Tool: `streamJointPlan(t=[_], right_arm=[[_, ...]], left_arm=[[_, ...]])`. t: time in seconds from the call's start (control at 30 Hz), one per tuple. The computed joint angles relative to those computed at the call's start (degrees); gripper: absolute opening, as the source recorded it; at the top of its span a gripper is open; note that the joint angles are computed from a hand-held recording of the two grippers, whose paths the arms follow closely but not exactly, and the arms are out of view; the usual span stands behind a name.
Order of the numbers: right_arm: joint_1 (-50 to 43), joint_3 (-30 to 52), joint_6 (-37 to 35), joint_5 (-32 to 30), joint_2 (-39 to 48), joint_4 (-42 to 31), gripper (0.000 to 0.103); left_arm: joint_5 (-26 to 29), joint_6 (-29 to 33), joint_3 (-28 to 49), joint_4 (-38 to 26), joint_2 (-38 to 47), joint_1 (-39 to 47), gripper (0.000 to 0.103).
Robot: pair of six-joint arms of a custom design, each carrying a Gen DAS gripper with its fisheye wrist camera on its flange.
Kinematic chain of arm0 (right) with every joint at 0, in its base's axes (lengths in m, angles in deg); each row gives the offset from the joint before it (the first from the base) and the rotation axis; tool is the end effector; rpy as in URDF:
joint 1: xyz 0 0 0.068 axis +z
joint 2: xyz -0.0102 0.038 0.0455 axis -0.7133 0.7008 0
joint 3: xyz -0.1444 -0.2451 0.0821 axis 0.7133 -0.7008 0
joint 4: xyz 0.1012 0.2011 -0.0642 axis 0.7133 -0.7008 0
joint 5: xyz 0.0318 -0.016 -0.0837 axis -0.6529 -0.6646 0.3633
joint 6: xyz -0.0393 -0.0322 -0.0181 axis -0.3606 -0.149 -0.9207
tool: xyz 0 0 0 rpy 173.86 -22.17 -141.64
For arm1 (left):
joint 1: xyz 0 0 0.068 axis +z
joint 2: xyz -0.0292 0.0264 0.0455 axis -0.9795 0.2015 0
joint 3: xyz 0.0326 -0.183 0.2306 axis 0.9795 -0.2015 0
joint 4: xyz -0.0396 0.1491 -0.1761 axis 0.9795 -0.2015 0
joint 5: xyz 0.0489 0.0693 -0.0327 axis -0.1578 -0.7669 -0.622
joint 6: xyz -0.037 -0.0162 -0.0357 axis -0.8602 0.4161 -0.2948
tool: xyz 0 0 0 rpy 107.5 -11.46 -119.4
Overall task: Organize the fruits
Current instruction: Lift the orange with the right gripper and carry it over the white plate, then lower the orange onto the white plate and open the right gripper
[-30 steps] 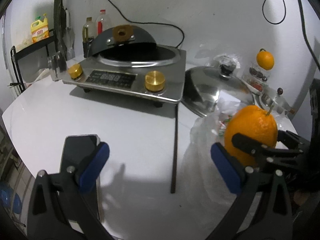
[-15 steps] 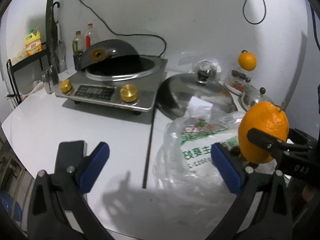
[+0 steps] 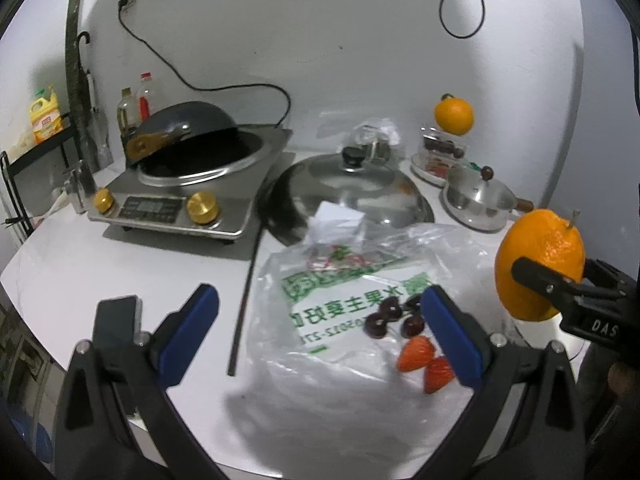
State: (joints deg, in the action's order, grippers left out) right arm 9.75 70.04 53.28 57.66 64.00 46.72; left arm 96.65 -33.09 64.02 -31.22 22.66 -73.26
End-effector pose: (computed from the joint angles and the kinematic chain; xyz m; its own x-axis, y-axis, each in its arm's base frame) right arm 0.1609 0.1849 0.2732 -0.5172 0.2534 -0.8175 0.2625 0.9561 0.1303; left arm 0.2489 0.0051 0.2824 -0.5267 0.2470 -0.8134 0.4853 0.8729 -0.0492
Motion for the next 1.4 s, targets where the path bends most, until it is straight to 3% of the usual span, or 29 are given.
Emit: streamJointPlan(t=[0.63, 1.07, 1.4], right_arm=[[-1.0, -11.5, 3.4, 0.9, -15.4, -4.4, 0.094], [-13.3, -19.9, -6.9, -6.1, -23.8, 1.0, 0.094], [-23.9, -24.9, -14.8, -13.6, -24.6, 8.0, 0.094]], left_arm=[[-13.6, -7.3, -2.8, 0.6, -4.6, -19.7, 0.102], [-18.8, -13.3, -2.4, 4.9, -0.4, -28.2, 0.102], [-21.2, -15.2, -1.3, 6.9, 4.4, -31.7, 0.102]])
